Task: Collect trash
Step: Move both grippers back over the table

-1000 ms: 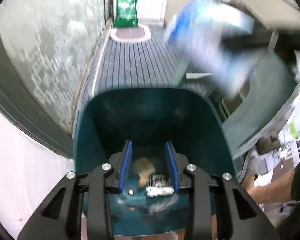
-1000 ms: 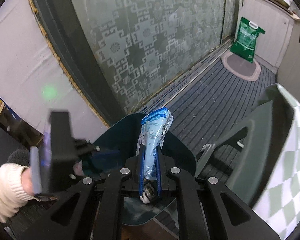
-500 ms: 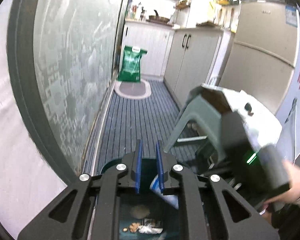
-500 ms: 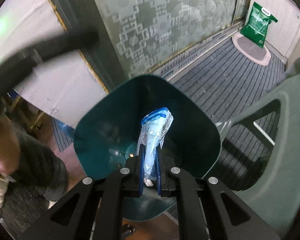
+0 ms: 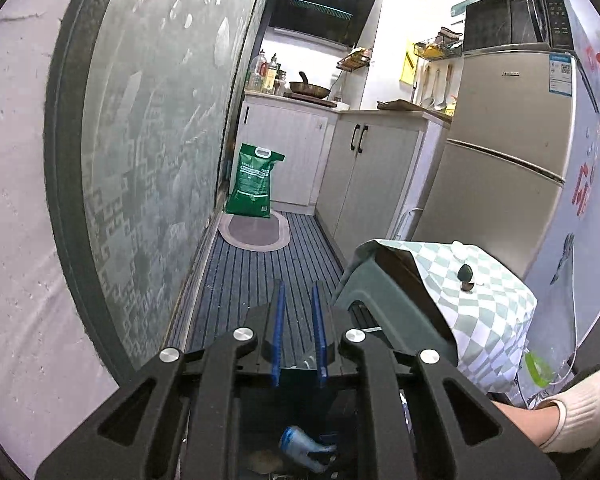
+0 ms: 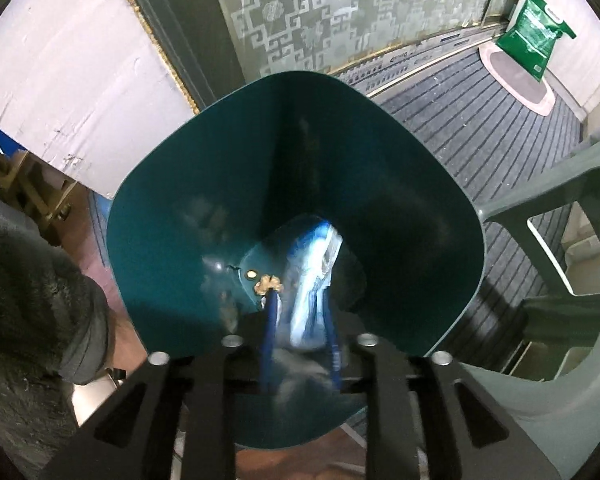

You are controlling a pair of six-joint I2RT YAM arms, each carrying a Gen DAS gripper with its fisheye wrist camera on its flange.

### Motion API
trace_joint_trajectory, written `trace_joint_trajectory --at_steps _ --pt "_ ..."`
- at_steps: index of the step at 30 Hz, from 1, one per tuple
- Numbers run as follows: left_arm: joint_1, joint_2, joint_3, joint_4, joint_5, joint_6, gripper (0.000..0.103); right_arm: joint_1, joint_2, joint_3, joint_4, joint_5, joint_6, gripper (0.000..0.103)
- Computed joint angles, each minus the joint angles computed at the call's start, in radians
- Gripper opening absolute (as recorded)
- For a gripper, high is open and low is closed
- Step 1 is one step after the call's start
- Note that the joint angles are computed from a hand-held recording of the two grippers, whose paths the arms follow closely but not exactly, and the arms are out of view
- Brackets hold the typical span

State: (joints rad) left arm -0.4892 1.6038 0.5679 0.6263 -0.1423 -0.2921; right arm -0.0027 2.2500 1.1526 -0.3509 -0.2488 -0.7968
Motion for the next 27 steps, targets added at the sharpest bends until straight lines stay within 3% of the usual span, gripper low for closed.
trace_joint_trajectory --at_steps 7,19,27 --pt "0.007 -0.012 0.000 0.002 -0.012 -0.005 0.020 -0.002 -0.061 -0.036 0.003 -0.041 -0.016 0.034" --pt "-0.025 -0.020 0.033 0.018 -0.036 0.001 0.030 -0.085 -0.342 -0.077 -0.051 -0.253 -0.032 0.034" --pt "-0.100 0.049 0.149 -0.027 -0.064 0.017 0.040 -0.260 -0.389 0.046 -0.111 -0.356 -0.034 0.034"
